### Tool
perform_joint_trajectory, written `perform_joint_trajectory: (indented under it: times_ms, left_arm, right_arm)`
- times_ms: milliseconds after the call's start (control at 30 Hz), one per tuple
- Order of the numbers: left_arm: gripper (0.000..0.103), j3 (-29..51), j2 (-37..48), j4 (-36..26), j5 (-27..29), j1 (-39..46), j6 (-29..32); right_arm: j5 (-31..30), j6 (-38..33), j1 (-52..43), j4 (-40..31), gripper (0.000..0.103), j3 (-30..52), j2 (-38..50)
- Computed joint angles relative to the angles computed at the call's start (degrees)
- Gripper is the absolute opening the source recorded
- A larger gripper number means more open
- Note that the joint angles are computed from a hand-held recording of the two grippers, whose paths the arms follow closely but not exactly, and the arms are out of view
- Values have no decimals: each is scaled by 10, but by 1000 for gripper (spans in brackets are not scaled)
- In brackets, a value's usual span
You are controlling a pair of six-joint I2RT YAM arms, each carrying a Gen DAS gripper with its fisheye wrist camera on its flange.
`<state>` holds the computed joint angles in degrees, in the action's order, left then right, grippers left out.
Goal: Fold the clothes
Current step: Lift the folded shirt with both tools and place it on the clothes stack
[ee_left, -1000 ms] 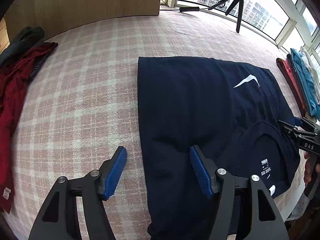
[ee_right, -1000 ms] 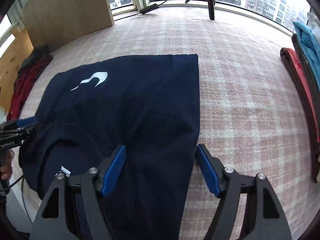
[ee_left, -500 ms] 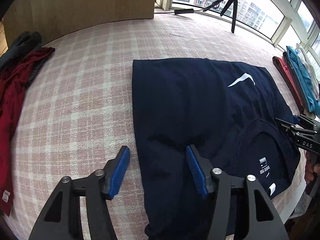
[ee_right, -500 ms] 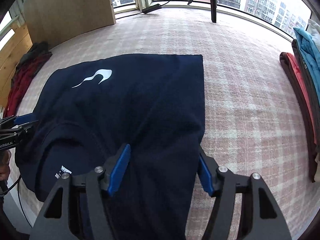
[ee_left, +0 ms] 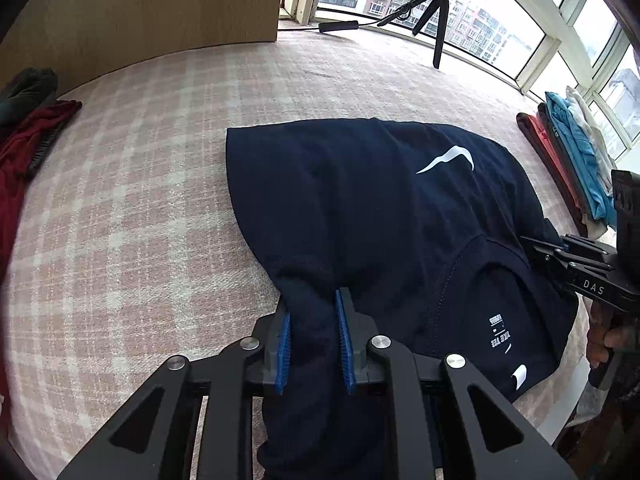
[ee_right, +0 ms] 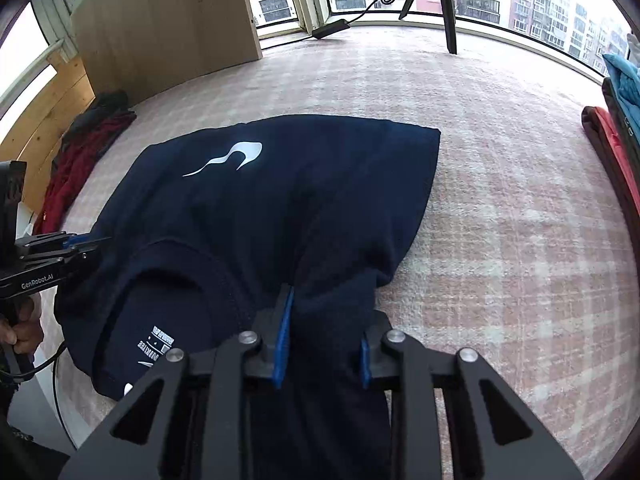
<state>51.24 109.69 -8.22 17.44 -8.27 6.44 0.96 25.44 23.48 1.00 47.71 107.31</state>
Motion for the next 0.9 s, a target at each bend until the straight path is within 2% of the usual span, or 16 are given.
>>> perform_joint_trajectory:
  times_ms: [100, 200, 267, 400, 533, 667, 900]
  left_arm:
    - [16, 26, 27, -26, 81, 40, -33]
    - [15, 58, 64, -56, 183, 84, -74]
    - [15, 60, 61, -61, 205, 91, -80]
    - [14, 46, 2, -76, 243, 84, -61]
    - [14, 34, -64, -80, 241, 56, -54]
    - [14, 45, -80, -68, 242, 17, -65]
    - [14, 74, -139, -50, 211, -90, -126]
  right_arm:
    - [-43, 31, -7, 20, 19, -11, -4]
    - [-134, 95, -18, 115, 18, -49, 1]
    - [-141, 131, -6, 149, 18, -53, 6]
    - [-130, 182, 22, 190, 17, -65, -19]
    - [-82, 170, 50, 122, 17, -50, -93]
    - [-47, 144, 52, 48, 16, -63, -191]
    - [-40, 70, -31, -105, 16, -94, -391]
